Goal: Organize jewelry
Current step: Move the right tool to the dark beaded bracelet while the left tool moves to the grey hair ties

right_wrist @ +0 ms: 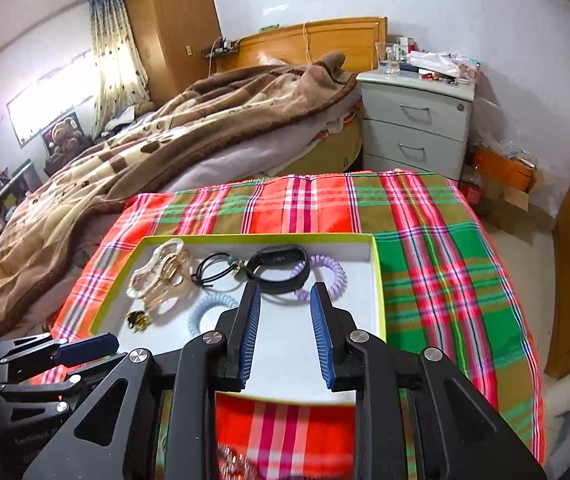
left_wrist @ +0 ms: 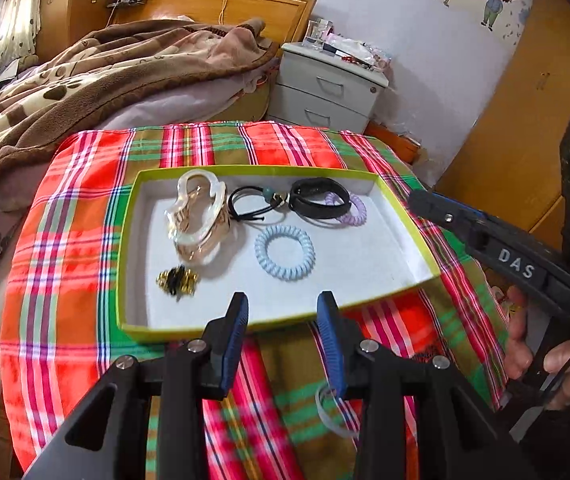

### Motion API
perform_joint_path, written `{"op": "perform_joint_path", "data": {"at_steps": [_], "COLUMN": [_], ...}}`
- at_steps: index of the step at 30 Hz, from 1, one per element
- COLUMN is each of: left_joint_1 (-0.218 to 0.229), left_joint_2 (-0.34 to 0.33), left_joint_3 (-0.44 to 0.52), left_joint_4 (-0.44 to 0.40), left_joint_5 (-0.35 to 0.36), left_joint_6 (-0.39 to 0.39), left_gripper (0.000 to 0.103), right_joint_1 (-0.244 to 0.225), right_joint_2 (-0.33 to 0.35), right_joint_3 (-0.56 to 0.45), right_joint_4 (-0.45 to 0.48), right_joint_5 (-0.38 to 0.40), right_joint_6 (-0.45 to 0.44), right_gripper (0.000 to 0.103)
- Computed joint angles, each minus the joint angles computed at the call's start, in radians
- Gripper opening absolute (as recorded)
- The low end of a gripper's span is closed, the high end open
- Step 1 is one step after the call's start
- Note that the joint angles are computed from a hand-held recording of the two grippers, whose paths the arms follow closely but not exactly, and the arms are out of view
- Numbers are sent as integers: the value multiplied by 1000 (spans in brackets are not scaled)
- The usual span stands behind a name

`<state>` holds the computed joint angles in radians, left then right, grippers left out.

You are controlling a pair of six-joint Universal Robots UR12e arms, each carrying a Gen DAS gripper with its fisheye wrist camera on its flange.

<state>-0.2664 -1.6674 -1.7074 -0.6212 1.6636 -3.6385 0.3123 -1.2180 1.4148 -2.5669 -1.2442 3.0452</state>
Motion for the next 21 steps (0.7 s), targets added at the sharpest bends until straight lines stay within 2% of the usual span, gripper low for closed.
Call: {"op": "perform_joint_path", "data": {"at_steps": [7,11,15,21], "left_joint_1": [-17,-26,-34,-41], "left_joint_2": [37,47,43,37], "left_joint_3": [-52,-73,-79,-87], "left_joint_4": [47,56,59,67], "left_joint_5": [-6,-26,-47,-65], "left_joint_6": [-13,-11,-15,-22], "left_gripper": [38,38,38,39], "right_joint_1": [-25,-38,-52,-59], "right_joint_2": [-74,-108,-133,-148], "right_joint_3": [112,172,215,249], "right_joint_4": [-58,-78,-72,-32], "right_joint_5": [18,-2,-8,-58], "right_joint_6": [4,15,27,61], "right_gripper": [28,30,38,39]}}
